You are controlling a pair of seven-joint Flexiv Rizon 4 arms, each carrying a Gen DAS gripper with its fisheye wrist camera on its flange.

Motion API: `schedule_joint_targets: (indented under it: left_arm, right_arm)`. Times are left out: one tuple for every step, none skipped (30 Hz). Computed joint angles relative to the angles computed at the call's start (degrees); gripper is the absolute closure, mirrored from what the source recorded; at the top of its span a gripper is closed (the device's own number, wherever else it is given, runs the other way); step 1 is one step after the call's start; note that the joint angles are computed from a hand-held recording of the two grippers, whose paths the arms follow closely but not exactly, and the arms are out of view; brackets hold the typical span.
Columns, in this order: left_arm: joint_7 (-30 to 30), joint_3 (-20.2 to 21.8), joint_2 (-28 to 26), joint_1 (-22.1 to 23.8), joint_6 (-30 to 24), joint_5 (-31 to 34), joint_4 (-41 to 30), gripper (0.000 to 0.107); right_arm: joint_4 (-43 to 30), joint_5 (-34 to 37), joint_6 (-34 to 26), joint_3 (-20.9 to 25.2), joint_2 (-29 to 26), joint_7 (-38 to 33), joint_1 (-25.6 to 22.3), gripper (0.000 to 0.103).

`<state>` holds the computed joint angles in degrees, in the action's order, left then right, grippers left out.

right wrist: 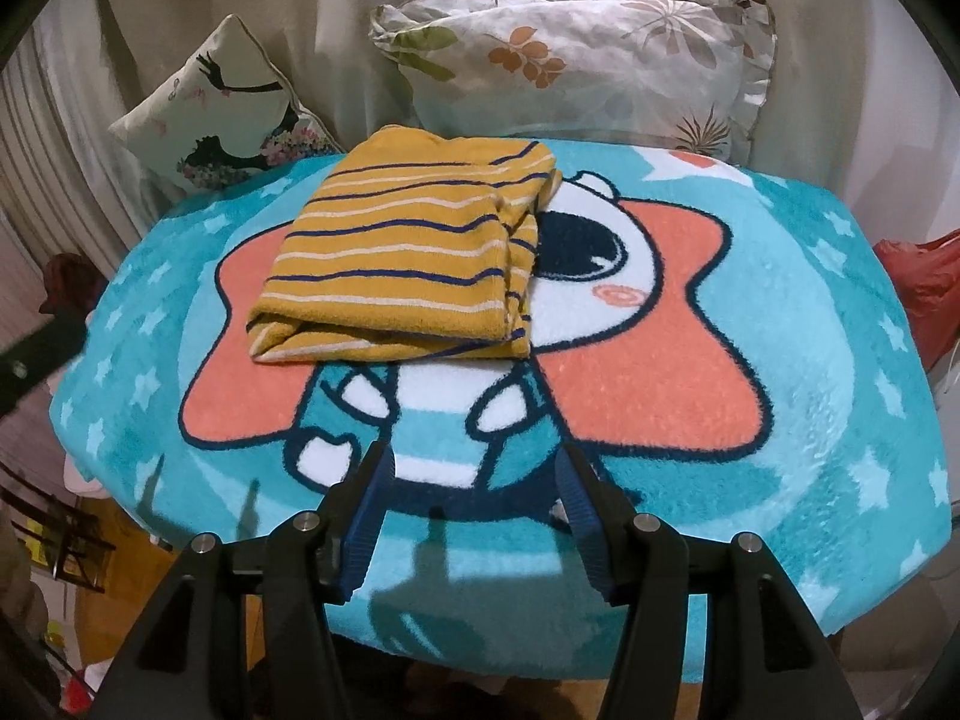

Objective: Fold small clothes

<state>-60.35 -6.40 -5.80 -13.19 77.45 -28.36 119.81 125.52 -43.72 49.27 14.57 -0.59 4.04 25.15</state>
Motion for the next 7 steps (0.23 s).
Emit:
schedule_joint_targets:
  left_arm:
    - [-2.25,0.81,-0.27,-0.2,-0.97,3.04,-0.55,0.004]
    - [-2.76,0.92,-0.32,-0.16,-1.41,3.87,-0.71,0.004]
    - [-3.97,1.2,-0.46,-0.22,-1.79,5.29,-0.91,0.004]
    - [-5.89,1.71,-0.7,-0.35,-2.38,7.7,-1.45,0.004]
    - [-6.82,1.88,-0.86,-0.28,-3.12,9.08,-1.98,0.004]
    - [-7.06,1.8,-1.03,-0.14,-3.83,9.65,-2.23,0.004]
    - [-7.31,1.69,-1.25,-0.01,-4.36,9.91,-2.52,0.004]
  right_arm:
    - [0.01,0.02,0.17,-0.06,-0.14,-0.08,-0.05,0.042]
    - [0.06,0.12,0.44,-0.16,-0.21,-0.33,-0.15,0.042]
    - [0.06,0.23,0.54,-0.18,-0.32,-0.27,-0.15,0.042]
    - [0.09,0.31,0.82,-0.27,-0.46,-0.3,-0.22,0.042]
    - [0.07,0.29,0.9,-0.27,-0.59,-0.13,-0.18,0.042]
    - [0.05,0.34,1.07,-0.33,-0.74,-0.15,-0.19,0.042]
    - [0.01,0.42,1.19,-0.41,-0.89,-0.33,-0.22,0.041]
